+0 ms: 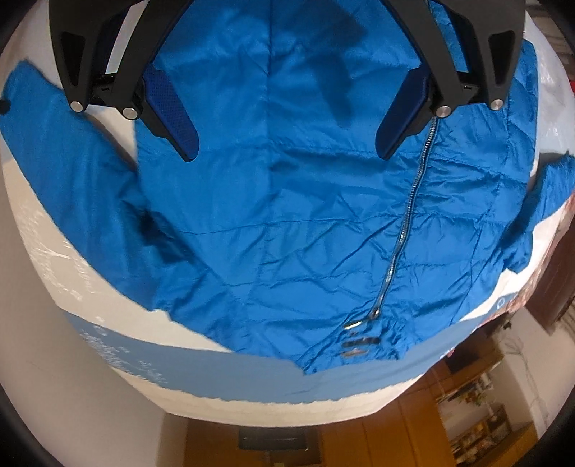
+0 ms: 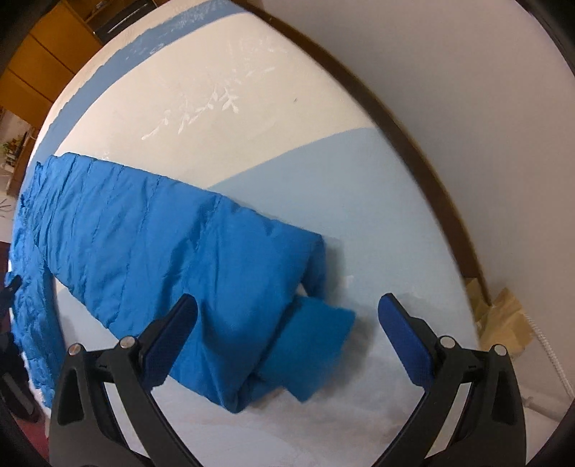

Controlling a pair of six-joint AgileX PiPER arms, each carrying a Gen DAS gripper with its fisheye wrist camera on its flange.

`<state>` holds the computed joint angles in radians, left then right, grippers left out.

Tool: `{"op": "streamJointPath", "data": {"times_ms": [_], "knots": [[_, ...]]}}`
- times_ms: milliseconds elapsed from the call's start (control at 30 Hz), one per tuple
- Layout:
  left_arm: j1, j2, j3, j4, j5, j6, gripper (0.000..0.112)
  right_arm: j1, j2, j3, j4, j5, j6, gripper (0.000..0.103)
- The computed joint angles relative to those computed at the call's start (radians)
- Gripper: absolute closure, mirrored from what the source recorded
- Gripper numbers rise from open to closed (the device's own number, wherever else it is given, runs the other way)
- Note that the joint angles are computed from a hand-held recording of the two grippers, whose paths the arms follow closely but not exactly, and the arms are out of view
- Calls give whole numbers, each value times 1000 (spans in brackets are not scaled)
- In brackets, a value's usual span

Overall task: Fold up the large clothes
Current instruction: 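Move the right gripper to a sleeve cuff and close on it, then carry the held sleeve across the jacket front with the right gripper and release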

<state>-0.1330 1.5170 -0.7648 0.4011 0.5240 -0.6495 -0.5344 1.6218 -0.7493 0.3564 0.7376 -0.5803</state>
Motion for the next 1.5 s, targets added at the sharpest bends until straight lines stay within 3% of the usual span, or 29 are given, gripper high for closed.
{"op": "streamJointPath", "data": {"times_ms": [133, 200, 300, 467, 567, 633, 767, 900, 1100, 1233, 1300, 1433, 1500], "knots": [[37, 61, -10, -1, -44, 2, 13, 15, 7, 7, 19, -9, -21, 34], [58, 106, -25, -32, -59, 43, 13, -1, 6, -12, 63, 40, -49, 63], [89, 135, -28, -88, -89, 121, 13, -45, -11, -44, 148, 142, -94, 75], [174, 87, -48, -289, -65, 386, 13, -66, -142, -124, 350, 372, -171, 76], [252, 61, -89, -389, -18, 539, 13, 66, -209, -184, 357, 378, -91, 76], [292, 57, -125, -404, 15, 592, 13, 241, -220, -249, 307, 330, 42, 76], [398, 60, -193, -476, 77, 763, 13, 577, -128, -404, 207, 237, 260, 76], [513, 60, -233, -563, 121, 925, 13, 811, 55, -599, 145, 192, 411, 76], [694, 81, -273, -668, 161, 1145, 13, 1051, 323, -887, 21, 217, 583, 76], [780, 118, -301, -702, 183, 1240, 13, 1140, 509, -1096, -33, 283, 691, 73], [813, 142, -323, -728, 204, 1285, 13, 1145, 560, -1147, 35, 307, 674, 63], [845, 179, -366, -781, 257, 1335, 13, 1108, 540, -1092, 291, 310, 491, 57], [846, 200, -388, -821, 295, 1353, 13, 1094, 515, -1062, 342, 308, 457, 56]]}}
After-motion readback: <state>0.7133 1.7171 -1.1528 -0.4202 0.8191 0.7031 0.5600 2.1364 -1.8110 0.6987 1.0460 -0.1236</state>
